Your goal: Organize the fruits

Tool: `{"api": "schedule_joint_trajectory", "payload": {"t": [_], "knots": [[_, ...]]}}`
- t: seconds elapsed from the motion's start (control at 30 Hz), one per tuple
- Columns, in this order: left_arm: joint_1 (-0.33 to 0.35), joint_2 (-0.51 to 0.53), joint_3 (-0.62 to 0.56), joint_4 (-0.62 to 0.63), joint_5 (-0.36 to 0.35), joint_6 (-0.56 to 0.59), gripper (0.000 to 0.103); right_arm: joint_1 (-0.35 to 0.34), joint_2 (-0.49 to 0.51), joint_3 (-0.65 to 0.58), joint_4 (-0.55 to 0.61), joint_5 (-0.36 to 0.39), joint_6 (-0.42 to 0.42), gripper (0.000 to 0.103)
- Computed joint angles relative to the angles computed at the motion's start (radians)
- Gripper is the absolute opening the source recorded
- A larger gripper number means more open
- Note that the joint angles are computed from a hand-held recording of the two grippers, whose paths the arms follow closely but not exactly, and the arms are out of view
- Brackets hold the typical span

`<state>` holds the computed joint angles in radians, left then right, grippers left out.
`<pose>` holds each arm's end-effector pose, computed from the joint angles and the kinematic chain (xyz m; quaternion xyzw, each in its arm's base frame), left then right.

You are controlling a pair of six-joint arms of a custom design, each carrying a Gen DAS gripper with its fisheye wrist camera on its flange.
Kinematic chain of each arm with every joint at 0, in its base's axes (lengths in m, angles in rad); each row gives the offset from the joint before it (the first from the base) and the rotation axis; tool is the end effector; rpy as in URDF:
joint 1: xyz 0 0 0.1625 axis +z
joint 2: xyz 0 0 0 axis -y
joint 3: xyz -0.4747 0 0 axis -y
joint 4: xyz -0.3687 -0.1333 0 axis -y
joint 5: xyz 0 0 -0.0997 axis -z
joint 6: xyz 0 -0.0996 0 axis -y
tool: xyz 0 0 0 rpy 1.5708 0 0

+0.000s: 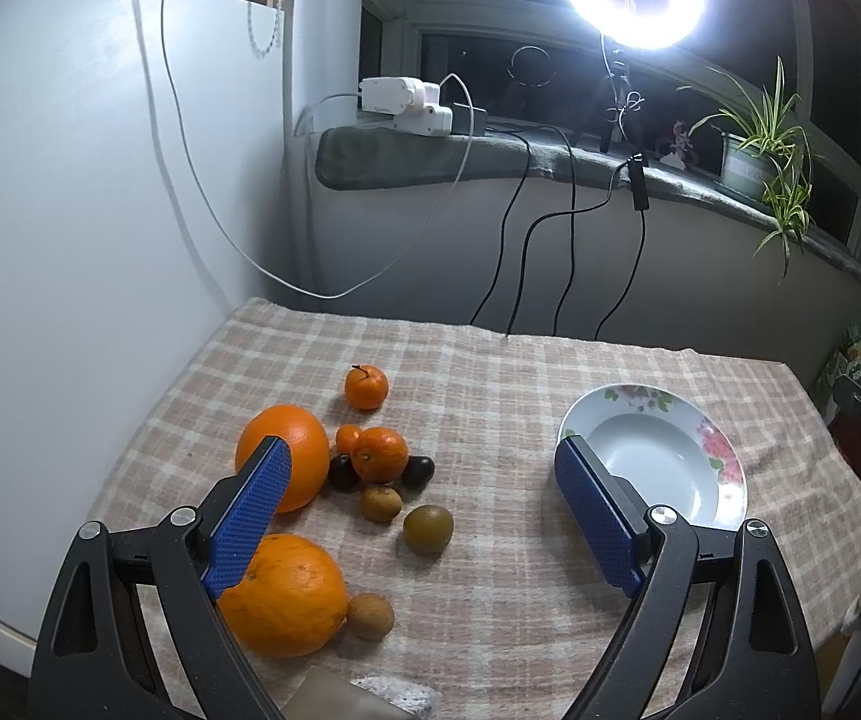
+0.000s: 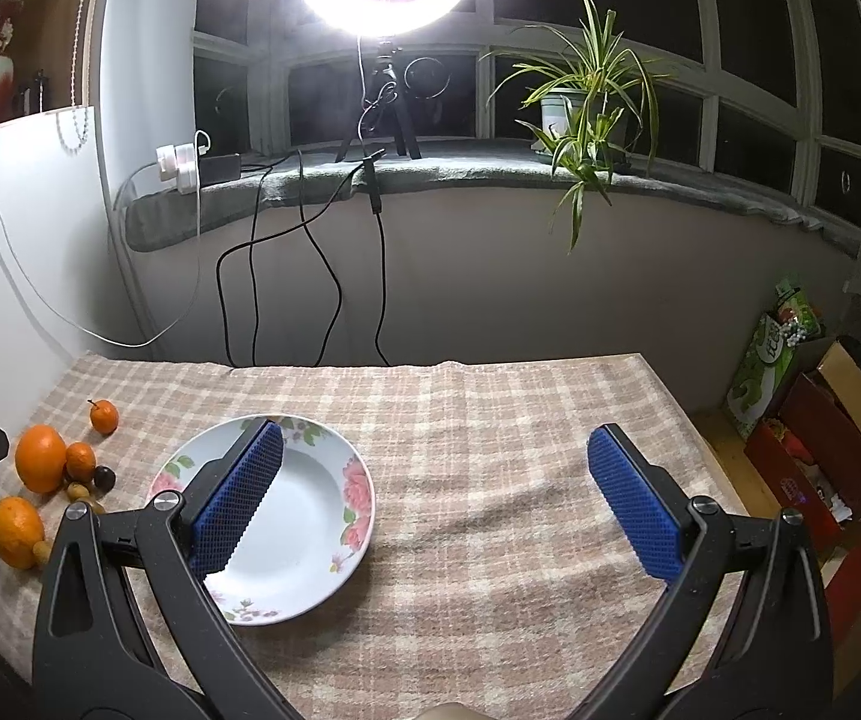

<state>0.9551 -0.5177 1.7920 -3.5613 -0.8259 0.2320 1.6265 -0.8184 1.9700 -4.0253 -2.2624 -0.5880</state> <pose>-0.2077 -0.6413 0.0550 0.2425 0.8476 -0.3855 0.2723 0.1017 -0.5701 0.2481 0.0417 -0.7747 0.4795 0.4101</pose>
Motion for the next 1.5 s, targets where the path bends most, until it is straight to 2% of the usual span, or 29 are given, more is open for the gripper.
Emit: {"api": "schedule_joint_trajectory", "payload": {"t": [0.63,1.5], "knots": [[-0.001,0.000,0.004,-0.003,0.000,-0.005,0.090,0.013,0.014,-0.022,-0.038,-0.044,-0.036,0.103],[0.017,-0.015,0.013,-0.004,-0.010,-0.013,0.090,0.030,0.041,-0.058,0.006,-0.049,-0.049,0.103]]}}
